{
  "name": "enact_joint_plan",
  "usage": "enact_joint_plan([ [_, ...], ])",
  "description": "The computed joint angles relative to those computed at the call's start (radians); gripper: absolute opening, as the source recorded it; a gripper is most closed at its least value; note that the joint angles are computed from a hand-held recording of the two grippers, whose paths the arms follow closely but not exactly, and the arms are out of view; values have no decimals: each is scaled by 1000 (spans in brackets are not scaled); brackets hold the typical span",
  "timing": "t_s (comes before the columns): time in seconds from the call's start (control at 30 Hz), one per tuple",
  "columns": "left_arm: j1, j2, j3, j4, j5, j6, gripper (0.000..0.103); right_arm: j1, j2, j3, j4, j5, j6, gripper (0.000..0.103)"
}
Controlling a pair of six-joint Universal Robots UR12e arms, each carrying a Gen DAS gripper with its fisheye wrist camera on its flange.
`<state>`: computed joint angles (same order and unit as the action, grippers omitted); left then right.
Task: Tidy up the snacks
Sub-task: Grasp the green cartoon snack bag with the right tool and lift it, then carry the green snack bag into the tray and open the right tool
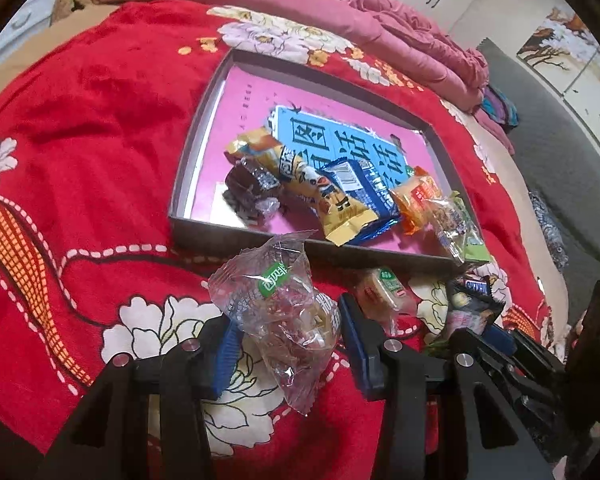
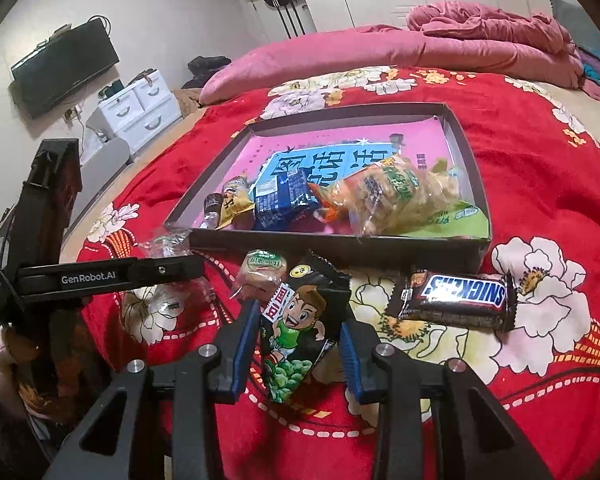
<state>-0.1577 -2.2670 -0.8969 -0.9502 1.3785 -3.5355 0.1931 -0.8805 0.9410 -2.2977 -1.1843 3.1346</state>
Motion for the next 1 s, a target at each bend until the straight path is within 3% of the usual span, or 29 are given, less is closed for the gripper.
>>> enact_joint_plan([
  [0.03,-1,0,2,0,5,5,48,-1,0,-1,1,6,-1,23],
  [0.23,-2,-1,8,-3,10,10,48,-6,9,-16,40,20,2,24],
  [0.47,-2,1,3,-3,6,6,48,-11,20,-30,73,44,24,28],
  [0.57,-2,2,2,-3,4,7,48,-5,32,-49,108,26,9,34],
  [0.67,-2,2,2,-3,4,8,48,2,42,-64,137,6,-15,34],
  [0.87,-2,7,-1,13,10,7,48,3,36,-54,102,16,-26,29],
  [1.0,-3,9,0,28,15,9,48,-6,19,-25,17,42,0,29],
])
